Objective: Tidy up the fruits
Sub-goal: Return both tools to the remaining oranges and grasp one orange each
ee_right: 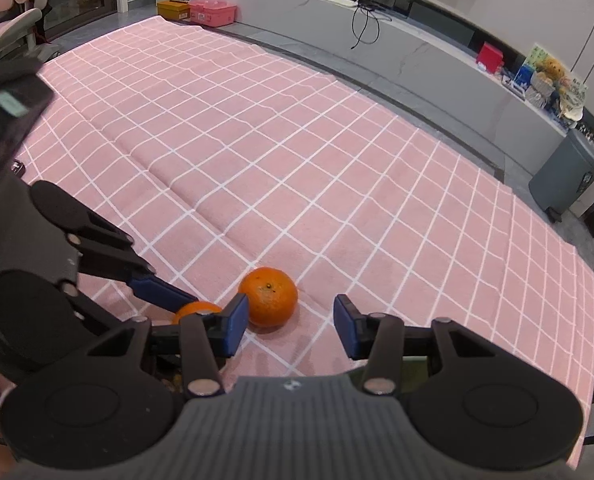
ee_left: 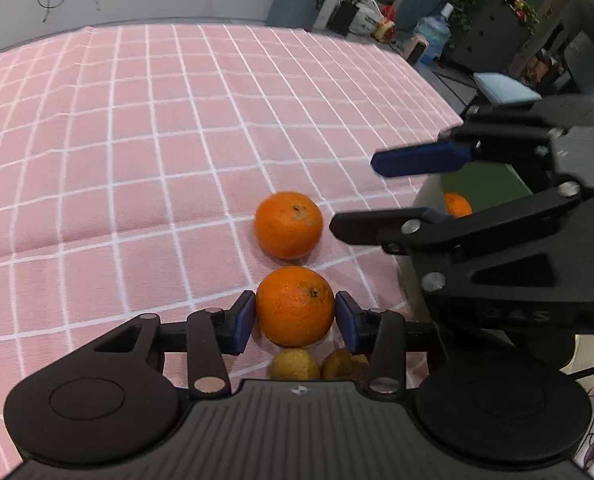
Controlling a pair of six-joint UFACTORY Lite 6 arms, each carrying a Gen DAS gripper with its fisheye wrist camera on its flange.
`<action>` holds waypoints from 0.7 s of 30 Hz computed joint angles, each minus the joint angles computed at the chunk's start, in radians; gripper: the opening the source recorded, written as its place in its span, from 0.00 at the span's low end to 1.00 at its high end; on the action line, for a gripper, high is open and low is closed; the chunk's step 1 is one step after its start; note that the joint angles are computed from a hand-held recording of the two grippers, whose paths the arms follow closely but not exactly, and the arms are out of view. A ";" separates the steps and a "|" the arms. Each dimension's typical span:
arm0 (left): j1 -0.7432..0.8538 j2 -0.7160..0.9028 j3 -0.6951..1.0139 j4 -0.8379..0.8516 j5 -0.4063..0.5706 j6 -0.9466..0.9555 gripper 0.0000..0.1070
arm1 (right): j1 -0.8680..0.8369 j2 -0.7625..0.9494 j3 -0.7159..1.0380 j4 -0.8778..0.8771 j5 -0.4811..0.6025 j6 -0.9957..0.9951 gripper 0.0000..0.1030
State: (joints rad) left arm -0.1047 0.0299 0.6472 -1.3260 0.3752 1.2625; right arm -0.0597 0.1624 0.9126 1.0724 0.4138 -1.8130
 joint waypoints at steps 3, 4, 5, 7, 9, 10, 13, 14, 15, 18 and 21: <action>0.034 -0.058 -0.020 0.082 -0.007 -0.071 0.45 | 0.022 0.038 0.034 -0.042 -0.008 0.082 0.42; 0.047 -0.074 -0.025 0.101 -0.010 -0.086 0.45 | 0.028 0.055 0.052 -0.063 -0.002 0.123 0.42; 0.068 -0.090 -0.031 0.122 -0.005 -0.100 0.45 | 0.036 0.073 0.072 -0.084 0.004 0.167 0.42; 0.098 -0.112 -0.035 0.189 -0.007 -0.173 0.45 | 0.048 0.106 0.107 -0.125 0.014 0.246 0.42; 0.118 -0.117 -0.029 0.287 -0.024 -0.285 0.45 | 0.065 0.141 0.140 -0.165 0.020 0.321 0.42; 0.131 -0.123 -0.033 0.311 -0.032 -0.312 0.45 | 0.076 0.150 0.147 -0.183 0.013 0.350 0.42; 0.170 -0.127 -0.044 0.326 -0.033 -0.333 0.45 | 0.118 0.177 0.162 -0.253 -0.026 0.438 0.42; 0.180 -0.129 -0.044 0.331 -0.028 -0.342 0.45 | 0.129 0.186 0.163 -0.270 -0.036 0.457 0.42; 0.181 -0.131 -0.044 0.340 -0.026 -0.355 0.45 | 0.137 0.196 0.168 -0.290 -0.044 0.479 0.42; 0.198 -0.159 -0.061 0.350 -0.010 -0.363 0.45 | 0.162 0.215 0.182 -0.410 -0.075 0.617 0.42; 0.213 -0.194 -0.091 0.343 0.009 -0.352 0.45 | 0.165 0.215 0.187 -0.420 -0.070 0.632 0.41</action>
